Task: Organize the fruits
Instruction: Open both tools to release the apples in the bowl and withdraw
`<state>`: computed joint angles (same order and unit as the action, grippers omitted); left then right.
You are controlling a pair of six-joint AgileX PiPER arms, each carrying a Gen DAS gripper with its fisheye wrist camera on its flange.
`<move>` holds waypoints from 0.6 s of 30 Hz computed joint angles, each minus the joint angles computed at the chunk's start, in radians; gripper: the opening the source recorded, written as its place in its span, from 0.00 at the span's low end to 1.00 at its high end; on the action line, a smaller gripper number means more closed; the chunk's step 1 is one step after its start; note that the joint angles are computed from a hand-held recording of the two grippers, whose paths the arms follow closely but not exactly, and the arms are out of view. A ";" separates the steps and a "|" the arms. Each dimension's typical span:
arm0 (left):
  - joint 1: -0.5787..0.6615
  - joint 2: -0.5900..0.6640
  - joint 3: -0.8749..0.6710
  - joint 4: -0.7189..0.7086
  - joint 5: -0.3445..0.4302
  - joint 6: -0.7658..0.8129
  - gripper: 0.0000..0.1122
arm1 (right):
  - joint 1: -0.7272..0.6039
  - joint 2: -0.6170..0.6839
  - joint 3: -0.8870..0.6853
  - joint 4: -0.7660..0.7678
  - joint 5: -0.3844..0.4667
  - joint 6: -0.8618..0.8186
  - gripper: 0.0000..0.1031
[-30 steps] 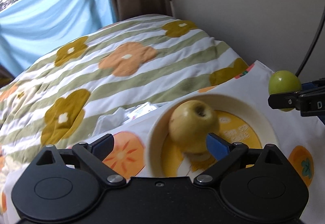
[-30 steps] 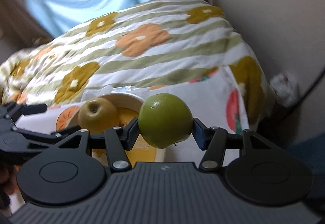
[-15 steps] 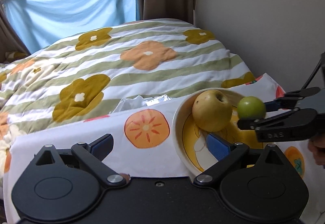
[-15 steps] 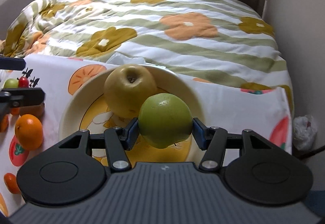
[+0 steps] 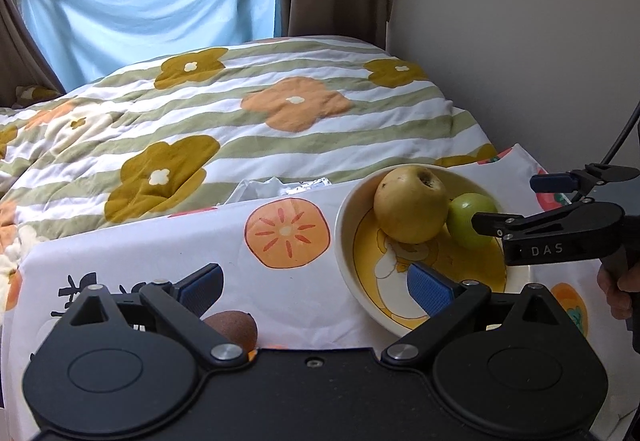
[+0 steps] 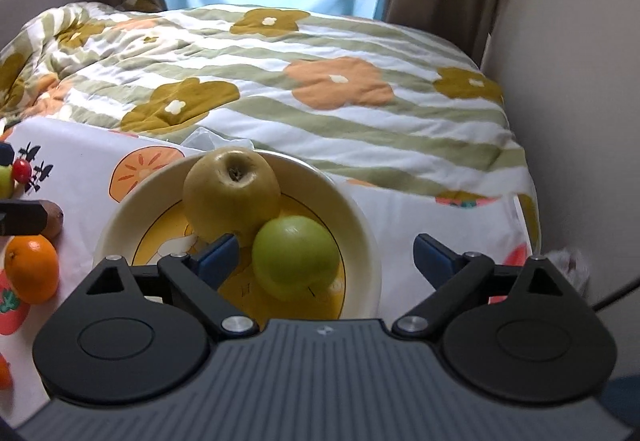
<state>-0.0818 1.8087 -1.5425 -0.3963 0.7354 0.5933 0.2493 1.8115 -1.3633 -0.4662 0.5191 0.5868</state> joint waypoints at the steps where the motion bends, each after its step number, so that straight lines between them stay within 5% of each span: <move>1: -0.002 -0.008 0.006 0.003 -0.005 -0.001 0.89 | 0.000 -0.008 0.004 0.000 0.005 0.011 1.00; 13: -0.017 -0.177 0.142 0.026 -0.085 -0.033 0.90 | 0.033 -0.192 0.103 0.005 0.059 0.084 1.00; 18: -0.041 -0.301 0.230 0.093 -0.121 -0.111 0.90 | 0.060 -0.278 0.114 0.019 0.153 0.106 1.00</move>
<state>-0.1225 1.5080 -1.3121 -0.3031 0.6143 0.4828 0.3092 1.5334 -1.2496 -0.4472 0.6726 0.6930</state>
